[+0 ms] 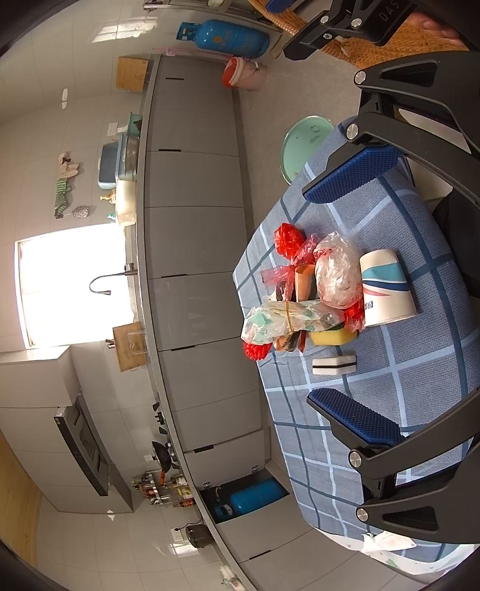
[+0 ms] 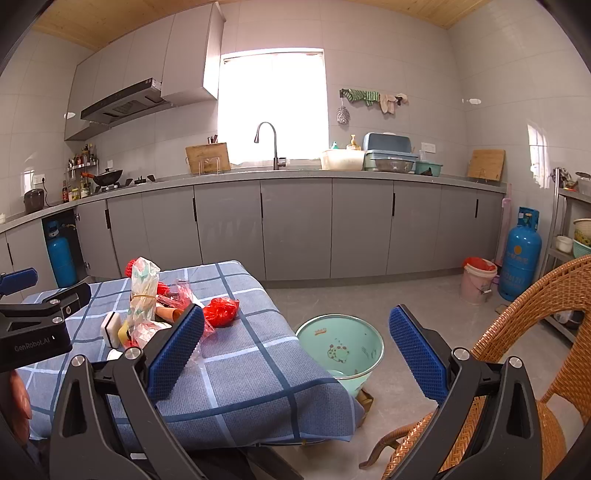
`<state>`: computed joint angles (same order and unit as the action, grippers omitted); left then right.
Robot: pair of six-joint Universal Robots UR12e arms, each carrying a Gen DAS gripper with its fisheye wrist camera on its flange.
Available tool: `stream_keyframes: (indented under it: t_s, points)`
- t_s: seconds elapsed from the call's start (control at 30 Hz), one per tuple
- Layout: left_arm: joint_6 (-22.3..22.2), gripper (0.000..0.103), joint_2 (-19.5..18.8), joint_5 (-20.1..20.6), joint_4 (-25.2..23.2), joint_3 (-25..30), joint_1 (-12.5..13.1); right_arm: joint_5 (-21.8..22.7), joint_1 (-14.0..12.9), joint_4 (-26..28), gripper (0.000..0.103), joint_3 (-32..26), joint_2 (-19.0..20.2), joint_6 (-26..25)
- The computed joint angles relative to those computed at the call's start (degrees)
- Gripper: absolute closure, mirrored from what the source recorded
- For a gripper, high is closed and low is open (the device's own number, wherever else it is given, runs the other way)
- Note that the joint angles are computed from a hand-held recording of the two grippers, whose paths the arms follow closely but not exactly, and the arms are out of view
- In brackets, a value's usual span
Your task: Collect trash
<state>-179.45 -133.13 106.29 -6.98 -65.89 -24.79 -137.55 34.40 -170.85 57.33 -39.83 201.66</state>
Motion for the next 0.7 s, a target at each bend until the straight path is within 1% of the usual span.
stream_keyframes:
  t_s: [0.7]
  points:
    - [-0.3,0.005,0.3,-0.2,-0.2,-0.3,0.0,0.4,0.0,0.4,0.005,-0.2,0.4,0.1]
